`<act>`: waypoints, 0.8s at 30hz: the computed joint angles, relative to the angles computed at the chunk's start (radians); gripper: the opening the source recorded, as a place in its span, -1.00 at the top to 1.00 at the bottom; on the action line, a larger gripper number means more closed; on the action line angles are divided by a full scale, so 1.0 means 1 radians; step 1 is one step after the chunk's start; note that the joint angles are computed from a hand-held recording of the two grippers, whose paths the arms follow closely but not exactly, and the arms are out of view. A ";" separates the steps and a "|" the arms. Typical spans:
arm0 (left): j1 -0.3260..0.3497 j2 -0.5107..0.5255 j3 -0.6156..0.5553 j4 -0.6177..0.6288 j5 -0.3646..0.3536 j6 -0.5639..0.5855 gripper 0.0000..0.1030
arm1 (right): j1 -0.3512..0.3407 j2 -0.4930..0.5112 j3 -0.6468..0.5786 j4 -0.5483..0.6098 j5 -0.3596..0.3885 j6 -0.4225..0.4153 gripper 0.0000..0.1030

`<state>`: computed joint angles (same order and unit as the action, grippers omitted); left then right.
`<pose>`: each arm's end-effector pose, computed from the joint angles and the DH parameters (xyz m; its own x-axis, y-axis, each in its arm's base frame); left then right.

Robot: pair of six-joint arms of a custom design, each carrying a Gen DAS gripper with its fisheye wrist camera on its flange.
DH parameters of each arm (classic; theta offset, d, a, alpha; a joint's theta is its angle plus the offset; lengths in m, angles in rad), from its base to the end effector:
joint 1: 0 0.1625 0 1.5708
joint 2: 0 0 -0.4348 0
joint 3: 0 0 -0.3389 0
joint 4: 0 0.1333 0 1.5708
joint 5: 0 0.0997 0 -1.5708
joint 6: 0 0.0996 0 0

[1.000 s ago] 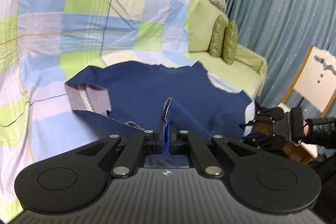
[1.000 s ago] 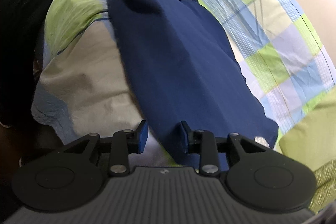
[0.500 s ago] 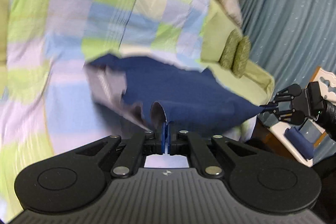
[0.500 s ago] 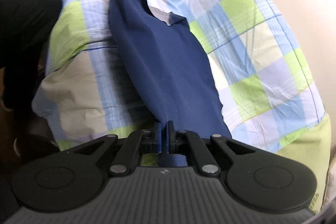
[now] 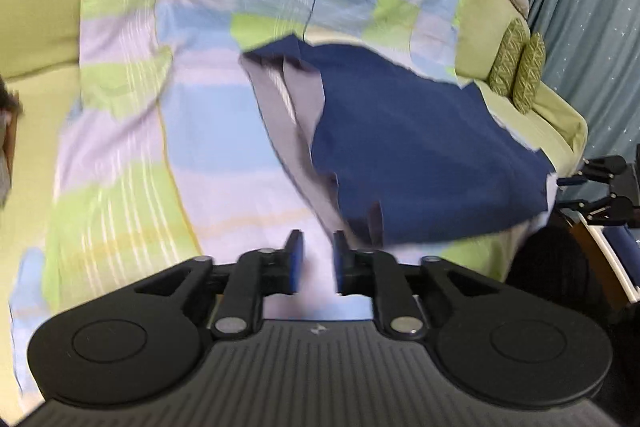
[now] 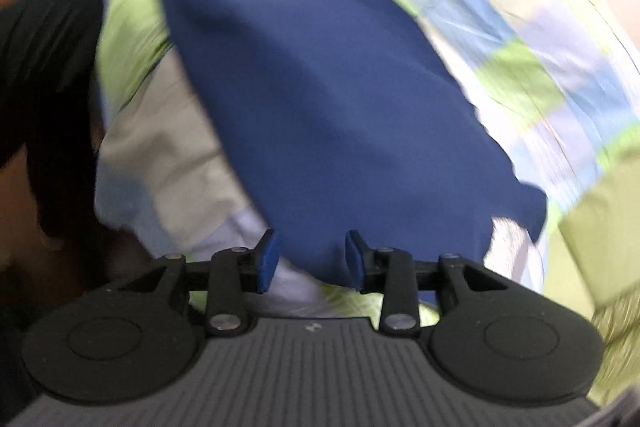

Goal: Fold clothes

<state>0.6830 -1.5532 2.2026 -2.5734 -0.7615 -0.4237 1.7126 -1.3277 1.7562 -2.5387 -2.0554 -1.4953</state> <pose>-0.1767 -0.4085 0.3623 -0.8732 0.1004 -0.4769 0.4046 0.6949 -0.5945 0.1629 -0.5260 0.4193 0.0523 -0.8386 0.5423 -0.9163 0.1756 0.3598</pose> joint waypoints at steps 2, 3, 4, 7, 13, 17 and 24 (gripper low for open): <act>0.039 0.066 -0.048 -0.084 -0.008 0.105 0.42 | -0.005 0.008 -0.025 0.002 0.038 0.042 0.31; 0.054 0.093 -0.066 -0.114 -0.014 0.139 0.36 | -0.008 0.016 -0.037 0.000 0.062 0.060 0.24; 0.081 0.141 -0.103 -0.157 -0.025 0.197 0.35 | -0.011 0.025 -0.049 -0.003 0.086 0.079 0.16; 0.157 0.287 -0.241 -0.229 -0.053 0.353 0.29 | -0.010 0.075 -0.095 -0.003 0.133 0.112 0.08; 0.318 0.552 -0.596 -0.191 -0.114 0.483 0.13 | 0.001 0.203 -0.182 -0.025 0.169 0.058 -0.01; 0.425 0.657 -0.798 -0.125 -0.266 0.380 0.13 | -0.007 0.283 -0.246 -0.042 0.176 0.035 -0.08; 0.524 0.718 -0.903 -0.249 -0.504 0.264 0.14 | -0.024 0.365 -0.314 -0.061 0.163 0.029 -0.08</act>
<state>1.2072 -0.8349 1.2997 -2.8225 -1.2652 -0.1601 1.6890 -0.9631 1.4420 -2.5995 -1.8927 -1.4662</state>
